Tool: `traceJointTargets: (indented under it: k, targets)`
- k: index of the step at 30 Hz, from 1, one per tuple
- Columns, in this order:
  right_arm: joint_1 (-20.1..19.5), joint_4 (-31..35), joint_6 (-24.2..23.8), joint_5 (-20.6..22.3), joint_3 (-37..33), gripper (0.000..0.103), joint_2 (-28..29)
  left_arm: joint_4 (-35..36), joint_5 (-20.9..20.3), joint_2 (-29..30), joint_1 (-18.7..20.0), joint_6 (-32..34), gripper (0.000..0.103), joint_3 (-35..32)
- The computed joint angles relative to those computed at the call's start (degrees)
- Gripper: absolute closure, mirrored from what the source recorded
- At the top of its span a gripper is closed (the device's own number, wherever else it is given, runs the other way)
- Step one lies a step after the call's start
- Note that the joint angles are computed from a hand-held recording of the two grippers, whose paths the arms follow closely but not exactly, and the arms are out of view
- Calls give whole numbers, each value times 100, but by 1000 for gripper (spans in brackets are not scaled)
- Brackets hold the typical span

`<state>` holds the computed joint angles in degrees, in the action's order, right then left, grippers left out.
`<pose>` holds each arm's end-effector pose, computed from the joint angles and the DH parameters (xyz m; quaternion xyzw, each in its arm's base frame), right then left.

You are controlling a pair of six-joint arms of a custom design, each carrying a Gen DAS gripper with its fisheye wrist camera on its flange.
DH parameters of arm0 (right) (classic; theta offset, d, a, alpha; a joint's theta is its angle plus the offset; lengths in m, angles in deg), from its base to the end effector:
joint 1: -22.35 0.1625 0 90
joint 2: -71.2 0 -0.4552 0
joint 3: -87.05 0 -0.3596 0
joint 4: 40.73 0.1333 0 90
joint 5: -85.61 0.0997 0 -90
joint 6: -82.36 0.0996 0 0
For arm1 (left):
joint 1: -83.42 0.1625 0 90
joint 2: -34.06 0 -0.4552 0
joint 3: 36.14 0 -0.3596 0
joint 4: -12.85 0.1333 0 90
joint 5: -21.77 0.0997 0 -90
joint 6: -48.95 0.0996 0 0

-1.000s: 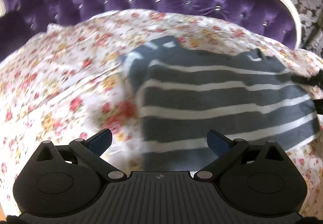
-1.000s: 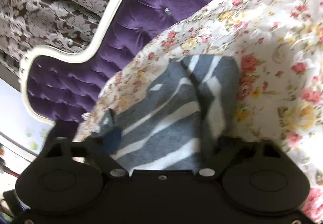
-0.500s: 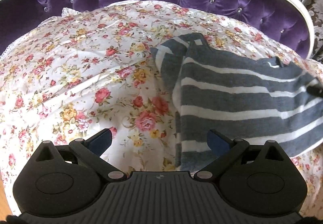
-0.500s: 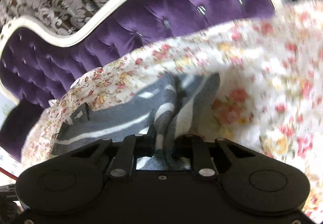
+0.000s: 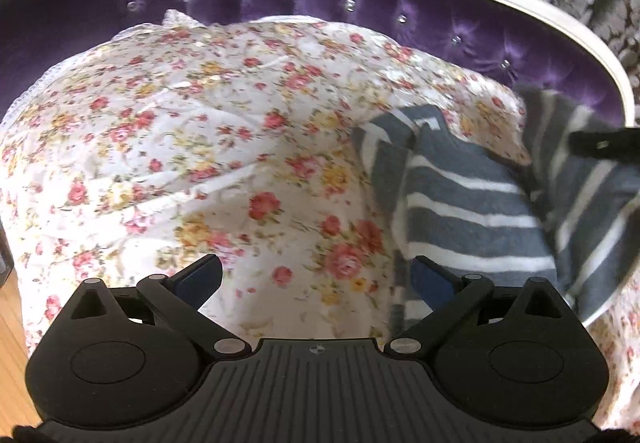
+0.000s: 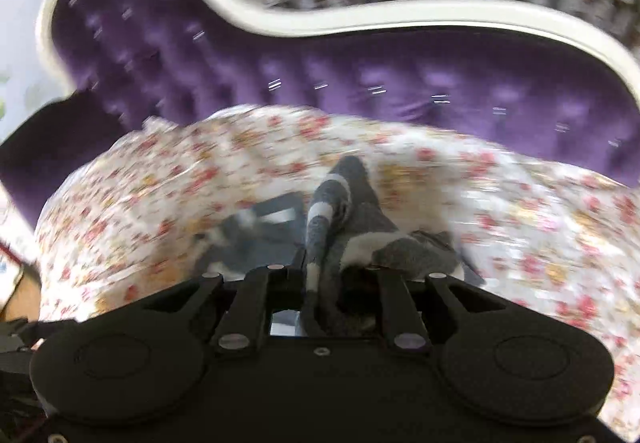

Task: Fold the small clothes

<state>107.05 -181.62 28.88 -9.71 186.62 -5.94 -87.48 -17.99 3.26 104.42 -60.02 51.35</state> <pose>0.0710 -0.5776 0.4294 0.3848 -0.8886 0.1919 0.1597 -0.4954 -0.4150 -0.0211 -0.1274 0.8393 -0.3839 0.3632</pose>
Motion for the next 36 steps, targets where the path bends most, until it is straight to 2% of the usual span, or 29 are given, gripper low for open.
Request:
traceJointTargets:
  k: [7,9,11,12,15,18,21,24,28,33,36]
  targets:
    - [248,-373,-11,-522,620,79,310,-76,-52,-133,-9,-149,2,167]
    - [218,-163,-4,-428,636,75,305,13,-45,-147,-10,-224,2,152]
    - [144,320,-1,-183,519,70,235,71,-26,-160,-25,-278,2,148]
    - [87,616,13,48,417,64,194,82,-21,-164,-30,-296,2,150]
    - [-90,1477,268,792,29,63,61,46,-27,-176,-44,-324,2,181]
    - [-223,1887,300,1310,-274,63,-98,-4,-31,-171,-40,-301,2,200]
    - [-321,1769,224,1429,-374,62,-225,-94,-6,-157,-39,-234,2,208]
    - [-442,1236,9,1231,-203,61,-325,-216,24,-135,-35,-131,2,214]
    - [-692,1083,-171,1080,-41,61,-428,-304,104,-90,-63,-56,2,197]
    - [-877,370,-628,966,348,61,-488,-566,473,27,-168,296,2,133]
    - [-959,130,-849,1014,407,61,-445,-1011,761,176,-218,778,2,107]
